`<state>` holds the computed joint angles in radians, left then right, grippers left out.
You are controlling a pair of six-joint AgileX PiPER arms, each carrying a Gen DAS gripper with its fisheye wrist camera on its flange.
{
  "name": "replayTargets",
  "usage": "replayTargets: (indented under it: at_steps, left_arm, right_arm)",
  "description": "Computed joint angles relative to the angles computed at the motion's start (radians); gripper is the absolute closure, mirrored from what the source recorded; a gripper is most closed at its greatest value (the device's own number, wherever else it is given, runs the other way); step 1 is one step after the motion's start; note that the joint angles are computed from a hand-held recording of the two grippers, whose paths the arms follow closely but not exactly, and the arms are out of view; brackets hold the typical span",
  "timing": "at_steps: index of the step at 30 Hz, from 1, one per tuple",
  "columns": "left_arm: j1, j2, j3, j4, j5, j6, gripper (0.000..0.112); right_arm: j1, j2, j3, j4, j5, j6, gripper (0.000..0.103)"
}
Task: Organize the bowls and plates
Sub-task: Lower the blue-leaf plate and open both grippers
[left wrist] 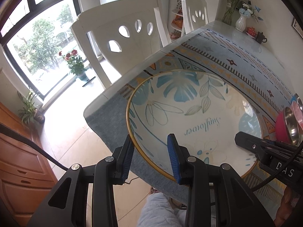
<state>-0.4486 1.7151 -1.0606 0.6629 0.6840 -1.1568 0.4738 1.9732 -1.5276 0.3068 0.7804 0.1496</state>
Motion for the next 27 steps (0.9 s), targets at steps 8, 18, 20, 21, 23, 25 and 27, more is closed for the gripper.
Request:
replayTargets:
  at_steps: [8, 18, 20, 21, 23, 25, 27]
  left_arm:
    - [-0.013, 0.027, -0.006, -0.049, -0.018, 0.043, 0.08]
    - [-0.01, 0.027, -0.024, -0.105, 0.027, 0.09, 0.078]
    - [-0.036, 0.04, -0.082, -0.08, 0.149, 0.087, 0.078]
    - [-0.037, 0.037, -0.1, -0.091, 0.176, 0.109, 0.078]
    - [-0.029, 0.017, -0.131, -0.137, 0.204, 0.159, 0.077]
    - [-0.025, 0.011, -0.163, -0.165, 0.237, 0.183, 0.075]
    - [-0.027, 0.015, -0.209, -0.185, 0.291, 0.198, 0.071]
  right_arm:
    - [0.005, 0.004, 0.019, -0.035, -0.003, 0.007, 0.076]
    - [0.019, 0.012, 0.005, -0.056, 0.034, 0.023, 0.073]
    - [0.017, 0.017, -0.016, -0.05, 0.07, 0.007, 0.072]
    - [0.025, 0.011, -0.02, -0.076, 0.077, 0.001, 0.071]
    - [0.059, -0.02, -0.005, -0.175, 0.05, 0.021, 0.045]
    - [0.081, -0.07, 0.038, -0.232, -0.017, 0.009, 0.026]
    - [0.092, -0.11, 0.069, -0.273, -0.055, 0.004, 0.024]
